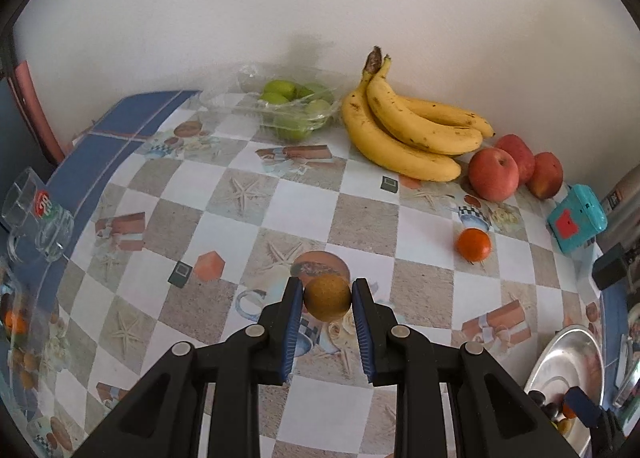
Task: Organize fruits
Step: 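Lift the tan fruit in the left tool while the right tool moves to the tangerine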
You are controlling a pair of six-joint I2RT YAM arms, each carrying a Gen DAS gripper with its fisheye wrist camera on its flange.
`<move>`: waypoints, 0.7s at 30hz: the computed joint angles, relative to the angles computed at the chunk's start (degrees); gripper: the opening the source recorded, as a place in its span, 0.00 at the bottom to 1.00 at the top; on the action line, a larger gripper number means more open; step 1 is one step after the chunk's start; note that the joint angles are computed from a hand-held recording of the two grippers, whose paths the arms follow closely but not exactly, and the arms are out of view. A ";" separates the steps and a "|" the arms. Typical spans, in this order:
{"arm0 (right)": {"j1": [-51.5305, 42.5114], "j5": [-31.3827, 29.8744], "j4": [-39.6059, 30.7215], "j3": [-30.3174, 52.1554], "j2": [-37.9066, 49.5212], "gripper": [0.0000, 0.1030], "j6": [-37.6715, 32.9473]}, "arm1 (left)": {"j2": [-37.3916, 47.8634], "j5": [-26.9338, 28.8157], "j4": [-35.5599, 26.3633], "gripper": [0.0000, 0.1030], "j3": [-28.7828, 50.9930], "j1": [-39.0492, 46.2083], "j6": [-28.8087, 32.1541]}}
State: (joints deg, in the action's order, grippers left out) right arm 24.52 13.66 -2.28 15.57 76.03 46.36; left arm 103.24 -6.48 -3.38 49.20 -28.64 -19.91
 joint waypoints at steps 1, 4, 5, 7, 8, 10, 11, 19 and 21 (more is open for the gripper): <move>0.03 0.07 0.76 0.26 0.28 0.94 -0.12 | 0.31 0.79 0.16 0.26 -0.03 0.73 -0.06; -0.71 -0.50 3.13 0.87 1.16 0.94 -0.48 | 0.96 2.58 0.57 0.26 -0.19 2.72 -0.33; -1.05 -0.60 3.55 1.38 1.75 0.94 -0.77 | 0.95 3.00 0.79 0.26 -0.39 3.20 -0.39; -1.79 -0.66 3.89 2.81 3.27 0.94 -1.51 | 0.96 4.16 1.25 0.26 -0.74 4.47 -0.43; -2.69 -1.08 4.14 3.87 4.42 0.93 -2.39 | 1.01 4.74 1.54 0.26 -0.88 5.16 -0.42; -4.67 -2.30 4.39 6.12 6.46 0.93 -4.12 | 1.27 5.63 2.00 0.26 -1.04 6.39 -0.25; -5.53 -2.90 4.37 7.06 7.25 0.90 -4.75 | 1.38 5.96 2.12 0.26 -1.09 6.89 -0.16; -12.34 -7.30 4.07 16.85 17.35 0.69 -8.83 | 2.75 8.56 2.87 0.26 -1.45 11.45 0.17; -13.30 -7.96 3.86 19.43 20.24 0.68 -9.65 | 2.89 8.67 2.69 0.26 -1.37 11.76 0.26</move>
State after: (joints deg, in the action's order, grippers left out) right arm 11.22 5.70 1.58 35.00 96.27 36.71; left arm 106.13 2.19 -0.69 47.83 -16.88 -19.65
